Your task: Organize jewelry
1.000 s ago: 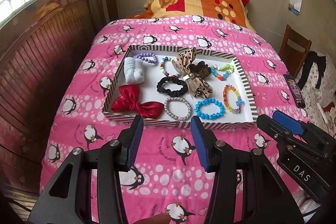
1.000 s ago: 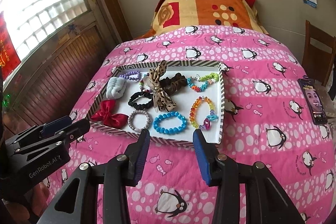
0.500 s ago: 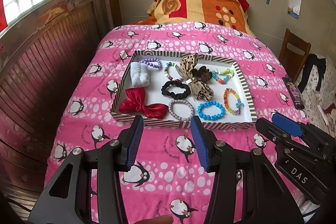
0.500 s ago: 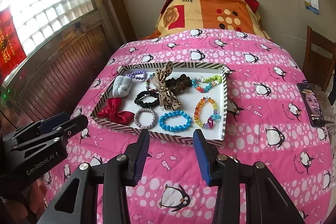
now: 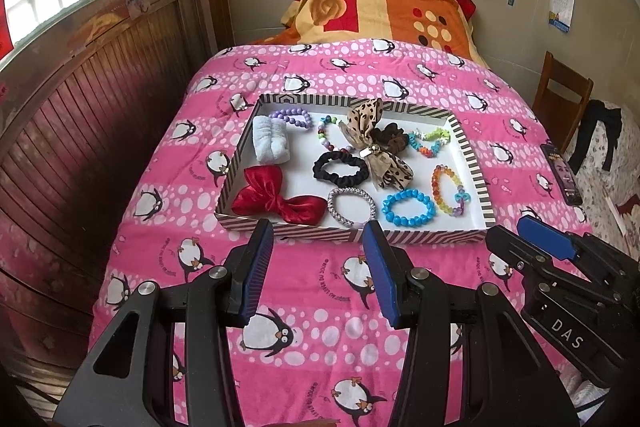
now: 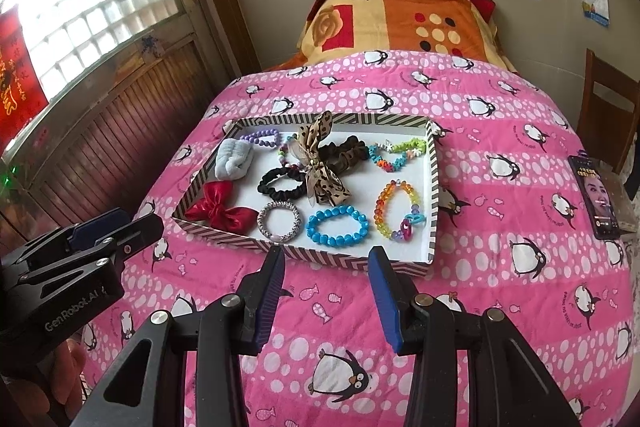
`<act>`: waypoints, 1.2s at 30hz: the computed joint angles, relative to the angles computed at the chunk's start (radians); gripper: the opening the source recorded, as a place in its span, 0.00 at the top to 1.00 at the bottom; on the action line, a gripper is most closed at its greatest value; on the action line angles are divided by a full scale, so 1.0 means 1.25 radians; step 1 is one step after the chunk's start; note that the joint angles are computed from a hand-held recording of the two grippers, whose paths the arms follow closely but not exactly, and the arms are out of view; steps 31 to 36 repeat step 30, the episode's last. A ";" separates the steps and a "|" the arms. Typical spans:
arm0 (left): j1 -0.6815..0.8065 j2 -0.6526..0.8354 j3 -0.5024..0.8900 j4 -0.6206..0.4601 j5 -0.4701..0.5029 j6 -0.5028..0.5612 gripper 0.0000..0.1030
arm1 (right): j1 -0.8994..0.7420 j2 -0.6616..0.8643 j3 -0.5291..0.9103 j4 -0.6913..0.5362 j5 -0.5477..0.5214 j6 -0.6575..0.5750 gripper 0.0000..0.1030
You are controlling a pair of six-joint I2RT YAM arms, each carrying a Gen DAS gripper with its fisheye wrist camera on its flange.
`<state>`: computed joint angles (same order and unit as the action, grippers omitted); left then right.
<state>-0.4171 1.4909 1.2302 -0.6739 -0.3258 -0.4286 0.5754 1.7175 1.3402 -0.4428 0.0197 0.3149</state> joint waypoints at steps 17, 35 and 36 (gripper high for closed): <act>0.032 0.013 -0.007 0.012 0.025 0.028 0.55 | 0.005 0.043 0.033 -0.008 -0.005 -0.001 0.59; 0.032 0.035 -0.003 0.021 0.032 0.030 0.55 | -0.038 0.015 -0.036 0.036 -0.034 -0.010 0.59; 0.032 0.035 -0.003 0.021 0.032 0.030 0.55 | -0.038 0.015 -0.036 0.036 -0.034 -0.010 0.59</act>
